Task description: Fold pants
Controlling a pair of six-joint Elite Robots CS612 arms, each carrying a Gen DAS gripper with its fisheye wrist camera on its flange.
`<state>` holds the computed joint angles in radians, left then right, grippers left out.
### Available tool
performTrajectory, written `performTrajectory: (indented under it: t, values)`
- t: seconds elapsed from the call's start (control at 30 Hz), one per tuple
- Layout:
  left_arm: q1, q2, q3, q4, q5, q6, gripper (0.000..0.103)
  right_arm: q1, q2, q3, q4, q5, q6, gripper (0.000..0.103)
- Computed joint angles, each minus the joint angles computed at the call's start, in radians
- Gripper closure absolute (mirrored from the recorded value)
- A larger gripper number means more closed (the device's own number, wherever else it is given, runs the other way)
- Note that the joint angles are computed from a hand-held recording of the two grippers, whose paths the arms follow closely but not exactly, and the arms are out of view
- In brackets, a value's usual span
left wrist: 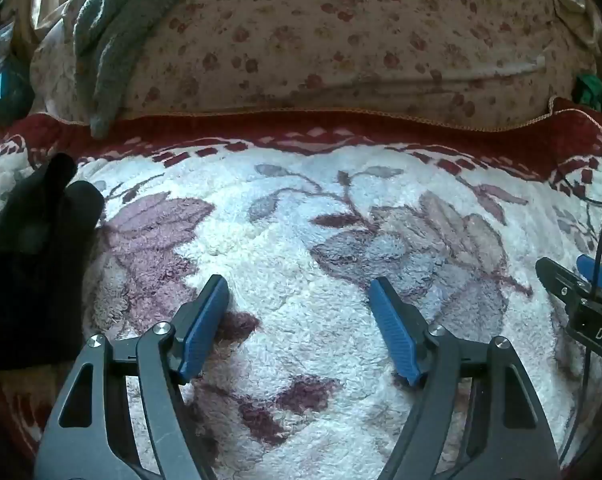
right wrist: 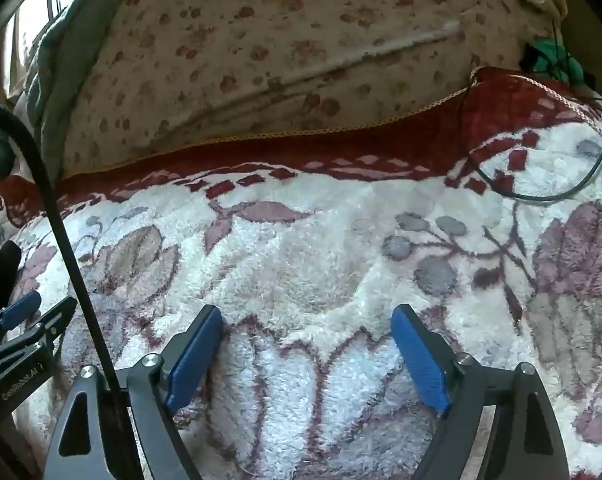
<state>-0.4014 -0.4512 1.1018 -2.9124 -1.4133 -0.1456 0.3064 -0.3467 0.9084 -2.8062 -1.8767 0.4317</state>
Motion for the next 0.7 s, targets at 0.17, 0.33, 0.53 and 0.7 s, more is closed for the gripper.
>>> performTrajectory:
  t: [0.17, 0.33, 0.53, 0.7]
  values:
    - [0.003, -0.001, 0.001, -0.002, -0.002, 0.002, 0.029, -0.002, -0.002, -0.001, 0.013, 0.016, 0.005, 0.018]
    - [-0.001, -0.001, 0.000, 0.002, 0.008, 0.005, 0.029, -0.002, -0.002, 0.000, 0.010, 0.017, 0.006, 0.018]
    - [-0.003, 0.000, 0.002, -0.001, 0.017, 0.010, 0.029, -0.003, -0.003, 0.003, 0.006, 0.019, 0.006, 0.018]
    - [-0.001, -0.006, 0.007, 0.001, 0.008, 0.005, 0.029, -0.003, -0.003, 0.004, 0.004, 0.020, 0.006, 0.018]
